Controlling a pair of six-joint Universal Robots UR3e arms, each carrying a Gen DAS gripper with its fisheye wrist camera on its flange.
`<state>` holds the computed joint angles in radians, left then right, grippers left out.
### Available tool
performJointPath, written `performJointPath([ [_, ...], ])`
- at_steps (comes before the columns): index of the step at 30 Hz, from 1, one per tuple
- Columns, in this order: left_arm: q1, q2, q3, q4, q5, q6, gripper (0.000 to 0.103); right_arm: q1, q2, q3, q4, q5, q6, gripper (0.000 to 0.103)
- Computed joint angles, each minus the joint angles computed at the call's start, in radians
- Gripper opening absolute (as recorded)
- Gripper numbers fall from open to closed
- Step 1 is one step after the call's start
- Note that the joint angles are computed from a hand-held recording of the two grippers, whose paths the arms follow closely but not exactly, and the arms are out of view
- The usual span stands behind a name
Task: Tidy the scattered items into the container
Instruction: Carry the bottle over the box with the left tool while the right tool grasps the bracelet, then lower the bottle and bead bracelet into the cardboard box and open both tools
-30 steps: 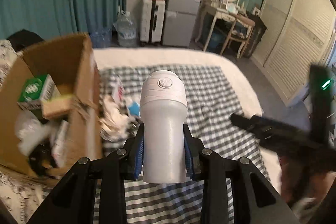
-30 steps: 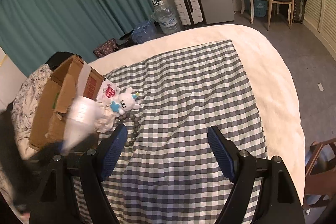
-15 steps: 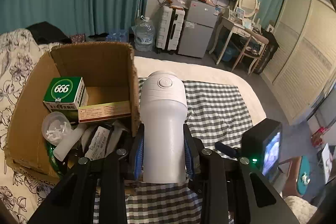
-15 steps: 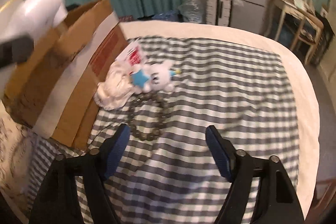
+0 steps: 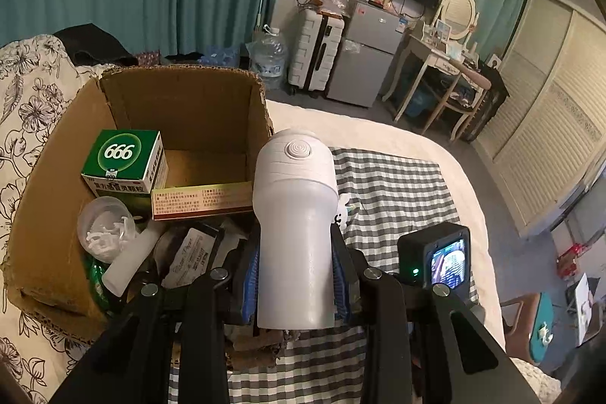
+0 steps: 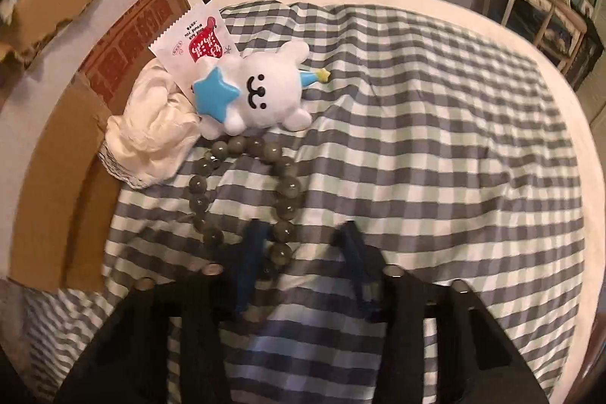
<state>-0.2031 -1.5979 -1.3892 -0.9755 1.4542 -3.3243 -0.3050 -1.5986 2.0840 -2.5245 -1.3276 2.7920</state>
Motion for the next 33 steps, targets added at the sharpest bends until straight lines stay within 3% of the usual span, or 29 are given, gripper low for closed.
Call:
performJointPath([
  [1, -0.002, -0.001, 0.002, -0.001, 0.001, 0.001, 0.032, -0.004, -0.005, -0.011, 0.023, 0.005, -0.004, 0.012],
  [8, -0.017, -0.006, 0.014, -0.007, 0.019, 0.001, 0.032, -0.094, -0.157, -0.053, 0.179, 0.113, -0.037, 0.011],
  [13, -0.011, 0.005, 0.017, -0.013, 0.017, 0.002, 0.032, -0.178, -0.296, -0.123, 0.382, 0.238, -0.077, 0.011],
  [22, 0.03, 0.044, 0.016, -0.018, -0.009, 0.008, 0.032, -0.207, -0.421, -0.243, 0.579, 0.41, -0.086, 0.011],
  [26, 0.073, 0.065, 0.006, -0.022, -0.031, 0.011, 0.032, -0.184, -0.449, -0.312, 0.655, 0.428, -0.087, 0.011],
  [33, 0.18, 0.119, -0.048, -0.017, -0.071, 0.024, 0.032, -0.034, -0.388, -0.422, 0.599, 0.377, 0.009, 0.011],
])
